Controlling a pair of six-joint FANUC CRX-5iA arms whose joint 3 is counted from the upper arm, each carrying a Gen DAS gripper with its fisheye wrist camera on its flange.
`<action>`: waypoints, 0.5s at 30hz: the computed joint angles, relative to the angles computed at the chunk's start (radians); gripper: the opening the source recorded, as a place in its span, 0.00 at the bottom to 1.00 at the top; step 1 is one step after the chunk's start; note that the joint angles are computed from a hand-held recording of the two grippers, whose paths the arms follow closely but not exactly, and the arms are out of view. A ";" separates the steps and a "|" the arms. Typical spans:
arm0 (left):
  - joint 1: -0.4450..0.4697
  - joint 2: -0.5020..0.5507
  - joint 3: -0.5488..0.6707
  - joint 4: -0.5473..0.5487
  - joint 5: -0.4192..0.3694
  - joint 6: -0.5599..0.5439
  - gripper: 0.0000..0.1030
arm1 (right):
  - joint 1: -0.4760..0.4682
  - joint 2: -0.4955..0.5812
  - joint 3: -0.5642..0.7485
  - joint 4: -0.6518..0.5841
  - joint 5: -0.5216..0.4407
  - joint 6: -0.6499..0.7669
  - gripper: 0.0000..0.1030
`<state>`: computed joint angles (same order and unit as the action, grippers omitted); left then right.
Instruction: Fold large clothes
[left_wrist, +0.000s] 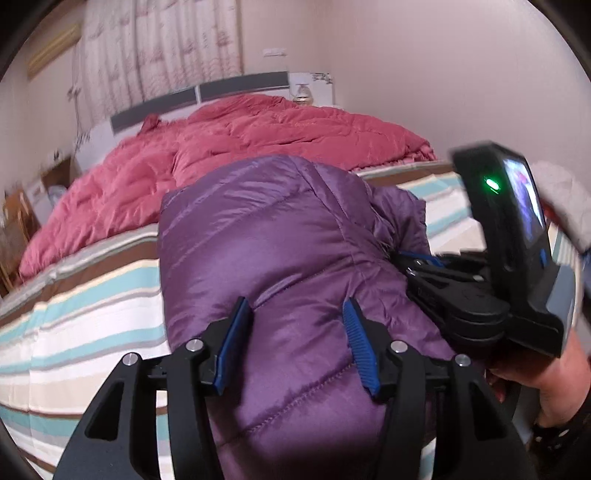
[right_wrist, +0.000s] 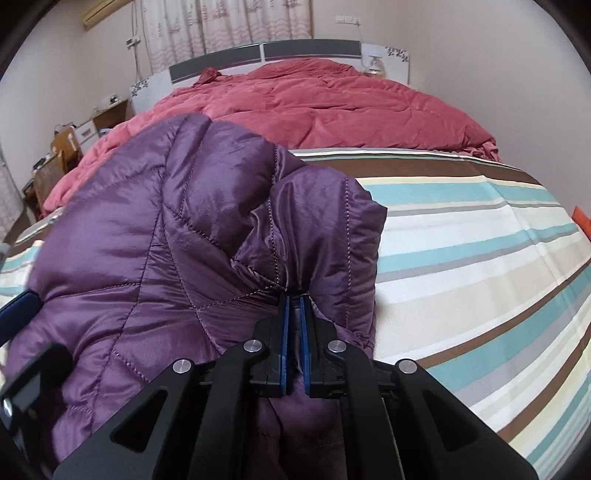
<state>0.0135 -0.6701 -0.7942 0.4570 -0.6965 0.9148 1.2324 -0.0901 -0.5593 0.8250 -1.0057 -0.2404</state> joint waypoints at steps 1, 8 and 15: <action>0.014 0.007 0.018 -0.002 -0.015 0.039 0.53 | -0.002 -0.018 0.001 0.001 -0.003 -0.008 0.04; -0.060 0.214 0.292 -0.363 -0.058 0.520 0.66 | -0.053 0.010 0.140 -0.016 -0.030 0.067 0.04; -0.209 0.403 0.472 -0.674 -0.073 0.755 0.81 | -0.153 0.165 0.254 -0.109 0.001 0.235 0.04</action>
<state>-0.1955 -0.2674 -0.3223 -0.2174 -0.7691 1.6695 1.0795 0.0746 -0.3051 0.7164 -1.0046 -0.0055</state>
